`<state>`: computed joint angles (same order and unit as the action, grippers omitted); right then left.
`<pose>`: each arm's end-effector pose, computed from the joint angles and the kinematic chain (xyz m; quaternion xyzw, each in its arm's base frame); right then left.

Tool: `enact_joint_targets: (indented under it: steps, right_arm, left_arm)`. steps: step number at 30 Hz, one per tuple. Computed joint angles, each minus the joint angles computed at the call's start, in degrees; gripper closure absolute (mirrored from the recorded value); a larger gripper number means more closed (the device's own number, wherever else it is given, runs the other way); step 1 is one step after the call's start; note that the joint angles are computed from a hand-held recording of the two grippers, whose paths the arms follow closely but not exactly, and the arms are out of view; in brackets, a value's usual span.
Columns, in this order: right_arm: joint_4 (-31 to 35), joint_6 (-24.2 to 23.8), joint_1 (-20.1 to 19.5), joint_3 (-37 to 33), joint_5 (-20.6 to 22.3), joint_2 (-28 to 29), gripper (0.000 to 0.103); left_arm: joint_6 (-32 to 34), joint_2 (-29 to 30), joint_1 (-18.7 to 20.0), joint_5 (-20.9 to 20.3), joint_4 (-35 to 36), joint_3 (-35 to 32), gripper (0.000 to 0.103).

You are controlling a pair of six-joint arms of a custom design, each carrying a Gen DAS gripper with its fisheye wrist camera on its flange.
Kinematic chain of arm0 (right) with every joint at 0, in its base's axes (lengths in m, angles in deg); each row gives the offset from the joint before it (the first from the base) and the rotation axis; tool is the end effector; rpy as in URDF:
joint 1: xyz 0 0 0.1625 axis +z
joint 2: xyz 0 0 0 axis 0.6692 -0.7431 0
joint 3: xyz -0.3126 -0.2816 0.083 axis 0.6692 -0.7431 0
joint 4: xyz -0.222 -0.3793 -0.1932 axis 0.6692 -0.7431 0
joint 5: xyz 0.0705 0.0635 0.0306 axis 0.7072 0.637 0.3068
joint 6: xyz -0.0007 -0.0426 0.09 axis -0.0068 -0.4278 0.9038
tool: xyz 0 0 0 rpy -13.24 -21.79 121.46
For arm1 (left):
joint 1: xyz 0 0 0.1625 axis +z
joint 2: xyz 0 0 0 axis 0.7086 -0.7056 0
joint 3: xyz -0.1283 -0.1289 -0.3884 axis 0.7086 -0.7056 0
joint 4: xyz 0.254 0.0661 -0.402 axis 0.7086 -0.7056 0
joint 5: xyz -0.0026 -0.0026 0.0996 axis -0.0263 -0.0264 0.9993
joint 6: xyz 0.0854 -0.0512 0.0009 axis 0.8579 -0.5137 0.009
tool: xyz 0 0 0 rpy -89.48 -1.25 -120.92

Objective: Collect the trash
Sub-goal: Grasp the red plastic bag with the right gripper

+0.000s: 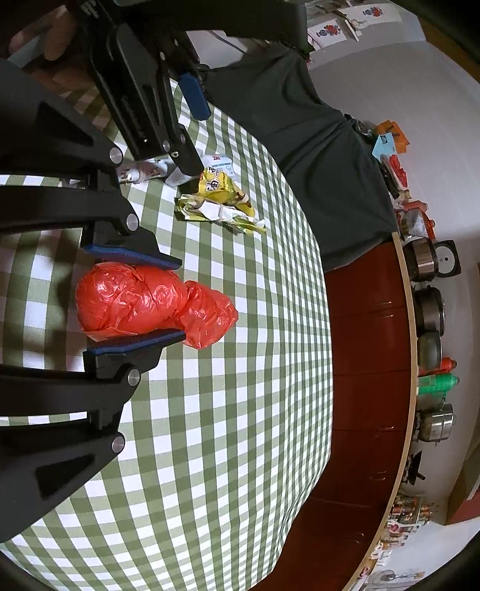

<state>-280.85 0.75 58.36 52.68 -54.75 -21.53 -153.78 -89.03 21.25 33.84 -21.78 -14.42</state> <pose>0.2068 -0.7184 0.0410 0.0559 -0.8633 0.4027 0.2990 -0.1338 -0.8057 0.0952 0.2591 0.8621 -0.2680 0.3433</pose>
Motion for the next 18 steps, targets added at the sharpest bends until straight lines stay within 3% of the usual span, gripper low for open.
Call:
enact_joint_targets:
  steps: [11, 18]
  right_arm:
    - [0.93, 0.56, -0.25, 0.10, 0.52, 0.01, 0.069]
    - [1.10, 0.55, -0.31, 0.08, 0.61, -0.03, 0.069]
  left_arm:
    - [2.58, -1.27, 1.35, -2.36, -1.35, 0.51, 0.027]
    - [-1.34, 0.88, 2.06, -1.32, 3.04, -4.11, 0.027]
